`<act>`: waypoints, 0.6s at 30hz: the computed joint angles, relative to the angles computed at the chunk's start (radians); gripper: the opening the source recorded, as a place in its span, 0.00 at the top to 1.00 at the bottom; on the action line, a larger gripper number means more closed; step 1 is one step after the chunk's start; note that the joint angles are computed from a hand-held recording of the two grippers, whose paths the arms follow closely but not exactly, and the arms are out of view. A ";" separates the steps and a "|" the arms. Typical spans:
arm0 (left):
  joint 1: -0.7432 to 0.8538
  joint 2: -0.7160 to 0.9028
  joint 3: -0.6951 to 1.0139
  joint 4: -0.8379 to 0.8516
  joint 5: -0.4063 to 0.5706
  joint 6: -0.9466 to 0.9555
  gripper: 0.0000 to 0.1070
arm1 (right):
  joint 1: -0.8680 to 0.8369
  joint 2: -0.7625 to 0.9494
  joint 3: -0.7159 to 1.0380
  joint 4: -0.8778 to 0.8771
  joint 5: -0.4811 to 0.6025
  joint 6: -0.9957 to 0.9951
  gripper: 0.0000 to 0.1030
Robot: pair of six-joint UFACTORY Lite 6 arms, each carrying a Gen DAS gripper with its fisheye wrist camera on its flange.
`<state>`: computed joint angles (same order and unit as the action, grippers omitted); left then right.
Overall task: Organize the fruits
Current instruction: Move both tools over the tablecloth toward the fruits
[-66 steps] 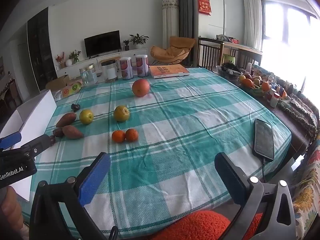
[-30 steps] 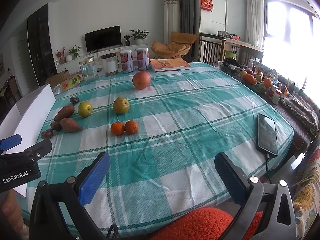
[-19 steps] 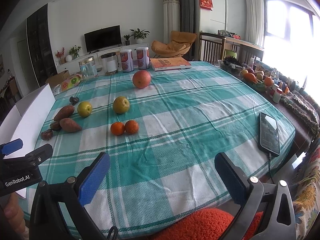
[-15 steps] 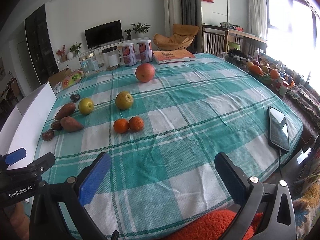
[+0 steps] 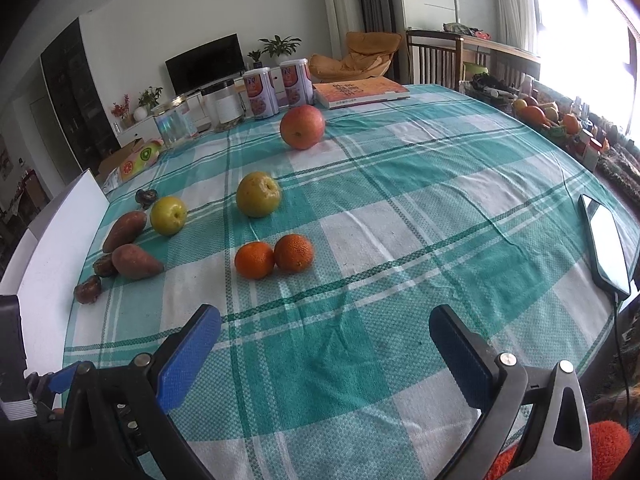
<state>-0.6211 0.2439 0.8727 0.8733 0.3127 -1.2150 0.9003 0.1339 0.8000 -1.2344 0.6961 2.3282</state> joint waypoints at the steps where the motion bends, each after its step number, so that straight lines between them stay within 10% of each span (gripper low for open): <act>1: 0.004 0.004 -0.005 0.005 -0.013 -0.008 0.05 | -0.012 -0.010 -0.019 -0.009 -0.020 0.023 0.00; 18: 0.023 -0.012 -0.048 0.194 -0.075 -0.214 0.04 | -0.086 0.242 0.180 0.256 -0.090 -0.363 0.00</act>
